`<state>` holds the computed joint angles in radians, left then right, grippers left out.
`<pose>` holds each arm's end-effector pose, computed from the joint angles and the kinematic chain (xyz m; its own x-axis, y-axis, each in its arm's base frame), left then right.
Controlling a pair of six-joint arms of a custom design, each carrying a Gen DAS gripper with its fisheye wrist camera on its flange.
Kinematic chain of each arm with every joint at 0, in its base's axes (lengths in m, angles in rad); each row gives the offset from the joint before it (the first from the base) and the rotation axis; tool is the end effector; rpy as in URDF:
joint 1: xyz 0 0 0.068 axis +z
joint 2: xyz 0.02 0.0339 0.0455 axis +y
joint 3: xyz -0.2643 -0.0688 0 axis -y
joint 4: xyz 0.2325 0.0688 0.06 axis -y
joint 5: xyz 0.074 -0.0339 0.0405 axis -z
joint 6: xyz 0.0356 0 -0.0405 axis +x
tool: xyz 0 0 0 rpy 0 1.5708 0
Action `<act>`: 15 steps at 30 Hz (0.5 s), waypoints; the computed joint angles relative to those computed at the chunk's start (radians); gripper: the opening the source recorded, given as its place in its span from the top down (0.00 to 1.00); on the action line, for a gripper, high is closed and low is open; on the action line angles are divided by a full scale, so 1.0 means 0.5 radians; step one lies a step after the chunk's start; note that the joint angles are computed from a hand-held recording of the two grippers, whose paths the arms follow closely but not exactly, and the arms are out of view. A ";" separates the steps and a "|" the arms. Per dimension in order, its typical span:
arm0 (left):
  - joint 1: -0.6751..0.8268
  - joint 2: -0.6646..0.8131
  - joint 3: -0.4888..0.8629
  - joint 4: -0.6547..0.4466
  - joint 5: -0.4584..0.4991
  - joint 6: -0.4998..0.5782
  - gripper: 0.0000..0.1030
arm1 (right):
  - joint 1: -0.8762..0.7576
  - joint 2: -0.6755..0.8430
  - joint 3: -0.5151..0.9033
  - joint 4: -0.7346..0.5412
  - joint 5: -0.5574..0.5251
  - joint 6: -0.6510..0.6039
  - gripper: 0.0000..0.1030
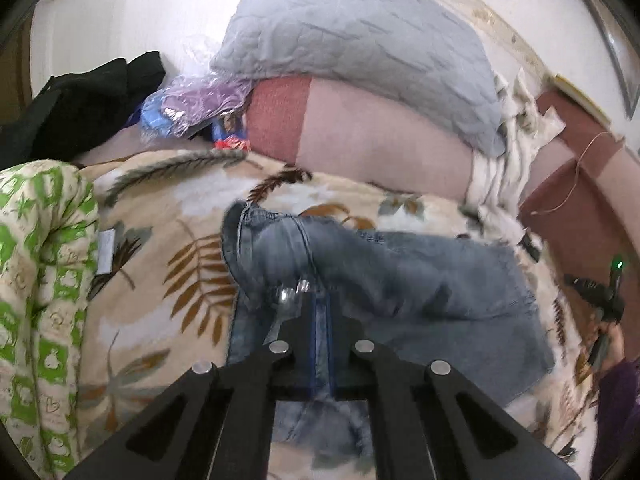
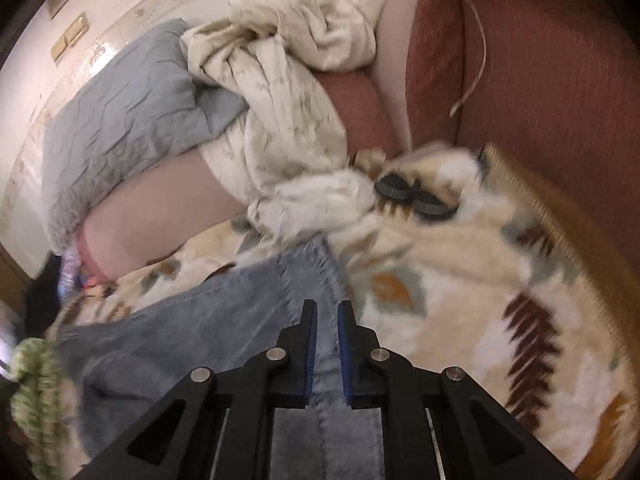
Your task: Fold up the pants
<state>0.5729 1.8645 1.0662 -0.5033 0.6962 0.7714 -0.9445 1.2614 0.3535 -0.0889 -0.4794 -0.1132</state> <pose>0.2886 0.1590 0.1442 -0.7708 0.1393 -0.6216 0.3693 0.8928 -0.2578 0.1230 -0.1421 0.1302 -0.5537 0.5943 -0.5833 0.5128 0.7952 0.3235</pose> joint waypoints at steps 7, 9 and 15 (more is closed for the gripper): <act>-0.172 0.342 0.381 0.124 -0.239 -0.378 0.77 | 0.522 0.601 0.298 0.326 0.341 0.311 0.70; -0.254 0.508 0.584 0.129 -0.329 -0.545 0.46 | 0.655 0.870 0.436 0.447 0.505 0.391 0.48; -0.443 1.019 1.285 -0.119 -0.432 -0.974 0.43 | 0.774 1.250 0.571 0.725 0.648 0.437 0.45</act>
